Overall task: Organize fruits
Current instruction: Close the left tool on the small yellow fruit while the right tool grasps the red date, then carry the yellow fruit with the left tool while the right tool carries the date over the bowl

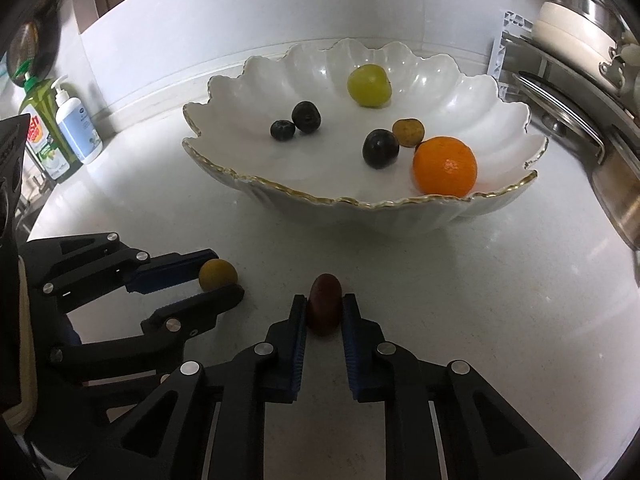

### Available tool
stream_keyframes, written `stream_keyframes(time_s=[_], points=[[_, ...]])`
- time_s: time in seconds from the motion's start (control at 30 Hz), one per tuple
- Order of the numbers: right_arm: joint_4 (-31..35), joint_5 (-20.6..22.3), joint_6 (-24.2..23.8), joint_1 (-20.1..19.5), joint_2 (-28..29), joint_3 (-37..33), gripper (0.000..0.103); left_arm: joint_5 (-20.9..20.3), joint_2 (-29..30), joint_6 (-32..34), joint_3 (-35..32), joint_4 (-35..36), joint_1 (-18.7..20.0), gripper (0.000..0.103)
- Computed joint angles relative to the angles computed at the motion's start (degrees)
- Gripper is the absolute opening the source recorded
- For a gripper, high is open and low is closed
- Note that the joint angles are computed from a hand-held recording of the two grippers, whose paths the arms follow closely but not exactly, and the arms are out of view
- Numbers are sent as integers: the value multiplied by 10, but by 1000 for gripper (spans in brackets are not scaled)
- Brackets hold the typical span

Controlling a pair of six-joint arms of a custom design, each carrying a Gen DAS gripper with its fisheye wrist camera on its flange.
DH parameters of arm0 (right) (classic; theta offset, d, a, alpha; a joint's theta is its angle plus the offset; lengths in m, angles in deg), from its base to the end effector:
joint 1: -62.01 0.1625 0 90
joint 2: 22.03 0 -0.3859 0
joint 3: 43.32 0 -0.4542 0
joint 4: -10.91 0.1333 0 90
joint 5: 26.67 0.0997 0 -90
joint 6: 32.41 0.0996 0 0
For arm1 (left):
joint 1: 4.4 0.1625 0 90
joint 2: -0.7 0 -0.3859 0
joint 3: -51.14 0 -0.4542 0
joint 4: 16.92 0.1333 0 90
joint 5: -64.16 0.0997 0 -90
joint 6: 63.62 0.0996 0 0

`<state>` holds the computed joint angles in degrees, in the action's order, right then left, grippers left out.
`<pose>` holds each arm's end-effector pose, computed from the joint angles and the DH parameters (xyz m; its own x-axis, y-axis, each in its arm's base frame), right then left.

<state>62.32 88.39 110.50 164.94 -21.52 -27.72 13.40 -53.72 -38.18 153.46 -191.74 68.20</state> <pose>0.2599 -0.7248 -0.0885 -0.6085 -0.5789 0.5428 -0.7192 0.6913 -0.0690 -0.0086 -0.6838 0.1376 -0.6673 0.2094 -0.7147 0.5822 0.7452 -0.3252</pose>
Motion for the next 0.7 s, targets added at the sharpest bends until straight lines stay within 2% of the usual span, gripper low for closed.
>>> stream_keyframes(time_s=[0.23,0.7], points=[[-27,1,8,0,-36,56,18,3,-1,-7,3,2,-7,23],[-55,-1,21,7,-82,123,18,28,-25,-51,22,12,-21,23]])
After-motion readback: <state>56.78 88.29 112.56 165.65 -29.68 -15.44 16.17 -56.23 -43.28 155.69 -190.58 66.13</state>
